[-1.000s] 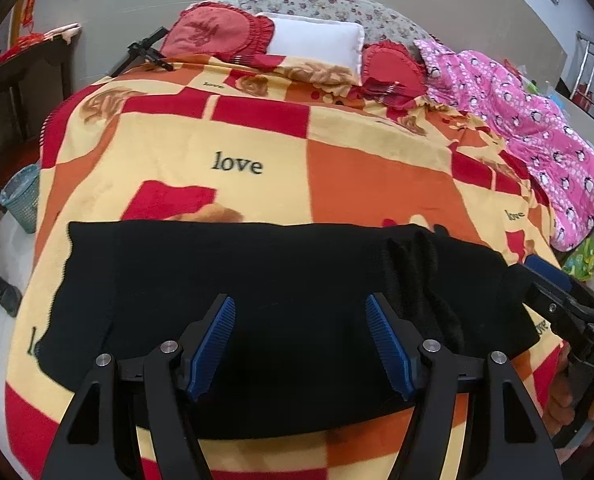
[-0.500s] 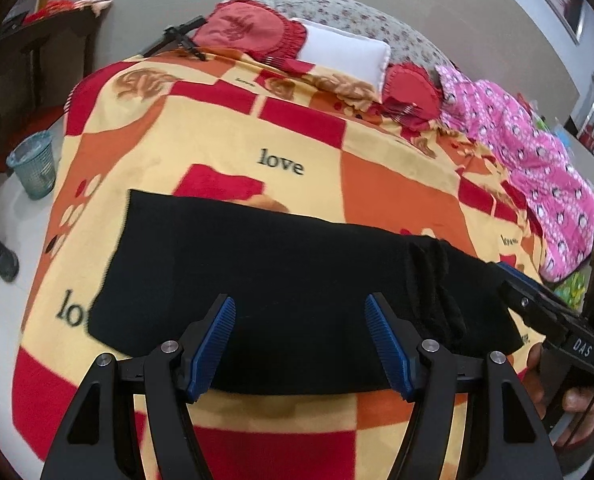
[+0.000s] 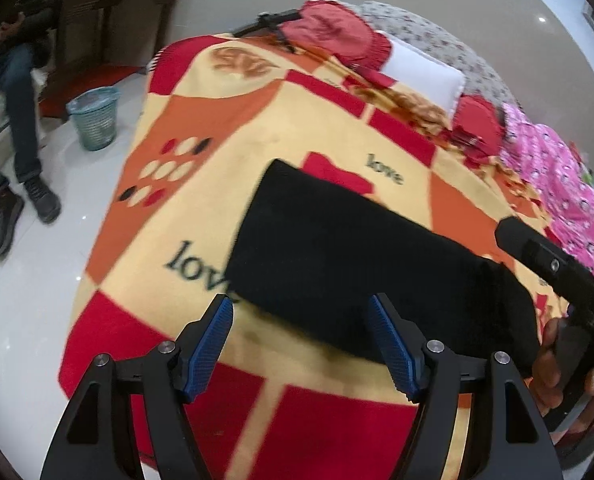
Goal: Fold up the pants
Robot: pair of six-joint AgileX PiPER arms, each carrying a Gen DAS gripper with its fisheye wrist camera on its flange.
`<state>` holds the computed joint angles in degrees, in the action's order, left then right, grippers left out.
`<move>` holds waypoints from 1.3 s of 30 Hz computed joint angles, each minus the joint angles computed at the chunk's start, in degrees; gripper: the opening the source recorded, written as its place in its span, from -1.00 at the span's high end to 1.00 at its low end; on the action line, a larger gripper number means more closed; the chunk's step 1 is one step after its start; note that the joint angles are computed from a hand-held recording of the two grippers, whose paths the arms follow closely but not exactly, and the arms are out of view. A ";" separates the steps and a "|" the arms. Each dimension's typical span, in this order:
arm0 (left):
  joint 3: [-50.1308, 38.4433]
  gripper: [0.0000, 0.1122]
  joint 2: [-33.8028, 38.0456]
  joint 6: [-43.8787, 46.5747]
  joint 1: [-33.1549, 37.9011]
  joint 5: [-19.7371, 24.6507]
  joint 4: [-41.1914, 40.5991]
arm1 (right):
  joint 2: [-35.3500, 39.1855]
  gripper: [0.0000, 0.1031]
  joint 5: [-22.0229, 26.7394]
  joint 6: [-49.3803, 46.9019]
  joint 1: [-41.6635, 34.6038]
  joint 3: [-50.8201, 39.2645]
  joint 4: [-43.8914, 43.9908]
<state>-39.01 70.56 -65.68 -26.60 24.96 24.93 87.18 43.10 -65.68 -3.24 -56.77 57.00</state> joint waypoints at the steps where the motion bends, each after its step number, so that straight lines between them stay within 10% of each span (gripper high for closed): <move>1: 0.03 -0.25 0.04 -0.20 0.03 0.41 -0.39 | 0.51 -0.99 -0.40 0.43 0.91 -0.44 -0.42; 15: -0.58 -0.27 4.26 3.89 3.63 -3.40 -6.15 | 9.25 -0.99 -4.57 4.94 11.03 -8.11 -5.66; 39: -0.04 -0.51 8.19 -8.27 3.51 -9.24 6.65 | 21.94 -0.98 -4.24 13.95 20.99 -21.86 -18.67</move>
